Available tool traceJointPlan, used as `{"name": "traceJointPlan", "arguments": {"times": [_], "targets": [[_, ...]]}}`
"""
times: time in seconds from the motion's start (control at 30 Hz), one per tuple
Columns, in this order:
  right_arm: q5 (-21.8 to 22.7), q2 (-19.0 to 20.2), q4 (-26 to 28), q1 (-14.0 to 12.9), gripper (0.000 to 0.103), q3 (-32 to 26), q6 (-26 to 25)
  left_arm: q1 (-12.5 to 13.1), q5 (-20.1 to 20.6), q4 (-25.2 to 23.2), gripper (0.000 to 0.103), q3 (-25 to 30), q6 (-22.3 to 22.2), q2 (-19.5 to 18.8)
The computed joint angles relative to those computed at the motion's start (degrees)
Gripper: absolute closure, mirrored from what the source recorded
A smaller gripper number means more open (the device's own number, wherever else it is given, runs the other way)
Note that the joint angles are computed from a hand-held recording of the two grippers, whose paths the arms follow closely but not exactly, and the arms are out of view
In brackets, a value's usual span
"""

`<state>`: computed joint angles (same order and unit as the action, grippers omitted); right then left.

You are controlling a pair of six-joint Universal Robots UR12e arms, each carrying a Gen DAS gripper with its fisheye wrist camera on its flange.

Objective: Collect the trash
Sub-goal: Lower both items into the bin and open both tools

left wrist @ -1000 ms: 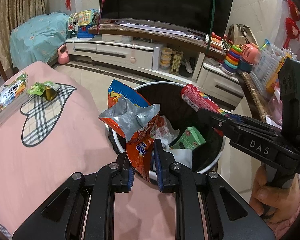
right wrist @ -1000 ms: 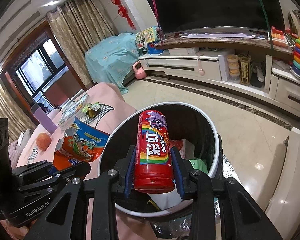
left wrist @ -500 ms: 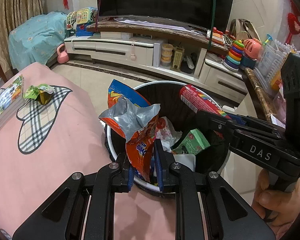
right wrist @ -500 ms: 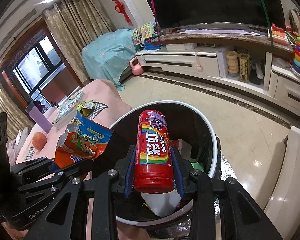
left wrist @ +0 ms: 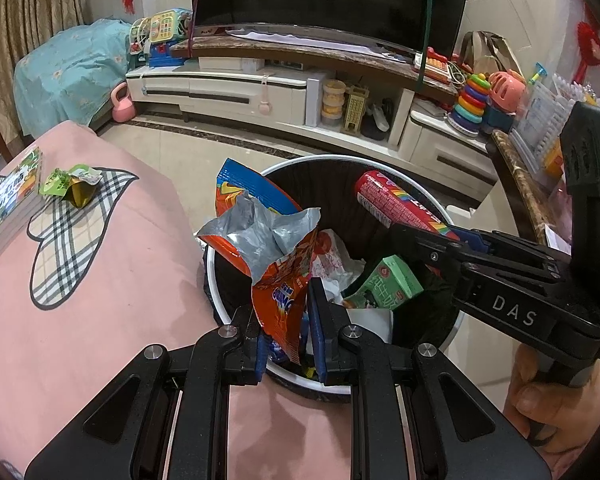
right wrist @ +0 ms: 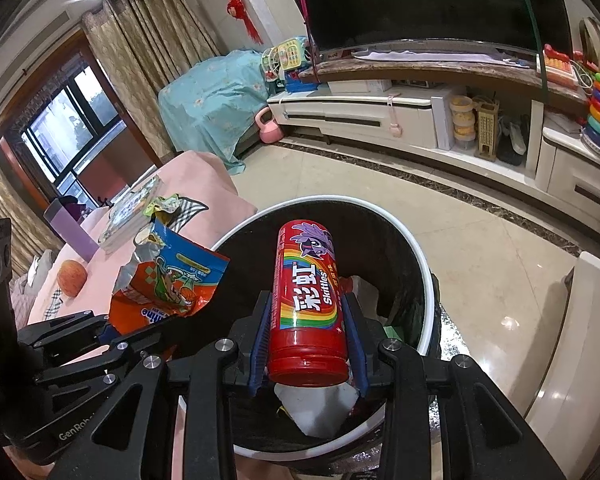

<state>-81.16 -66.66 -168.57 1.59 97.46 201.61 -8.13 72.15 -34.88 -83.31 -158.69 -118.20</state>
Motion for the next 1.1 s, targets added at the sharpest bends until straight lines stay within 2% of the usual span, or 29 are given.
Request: {"name": "traceJointPlan", "arguments": {"times": [0.9, 0.93, 0.97, 1.0, 1.07, 1.1], "targets": [[-0.3, 0.4, 3.3, -0.2, 0.068, -1.2, -0.9, -0.4, 1.5, -1.5, 0.086, 0.9, 0.7, -0.7], [-0.3, 0.4, 3.4, -0.2, 0.068, -1.3, -1.0, -0.4, 1.5, -2.0, 0.084, 1.1, 0.7, -0.7], [-0.2, 0.4, 3.3, -0.2, 0.068, -1.3, -0.9, -0.4, 1.4, -2.3, 0.075, 1.1, 0.6, -0.7], [0.1, 0.4, 3.1, -0.3, 0.067, -1.2, -0.7, -0.3, 1.3, -2.2, 0.060, 1.0, 0.2, -0.7], [0.7, 0.3, 3.0, -0.5, 0.065, -1.1, 0.0, -0.1, 1.6, -0.4, 0.043, 0.3, -0.4, -0.4], [0.6, 0.2, 2.6, -0.5, 0.059, -0.9, 0.1, 0.0, 1.5, 0.4, 0.040, 0.0, -0.6, -0.2]]}}
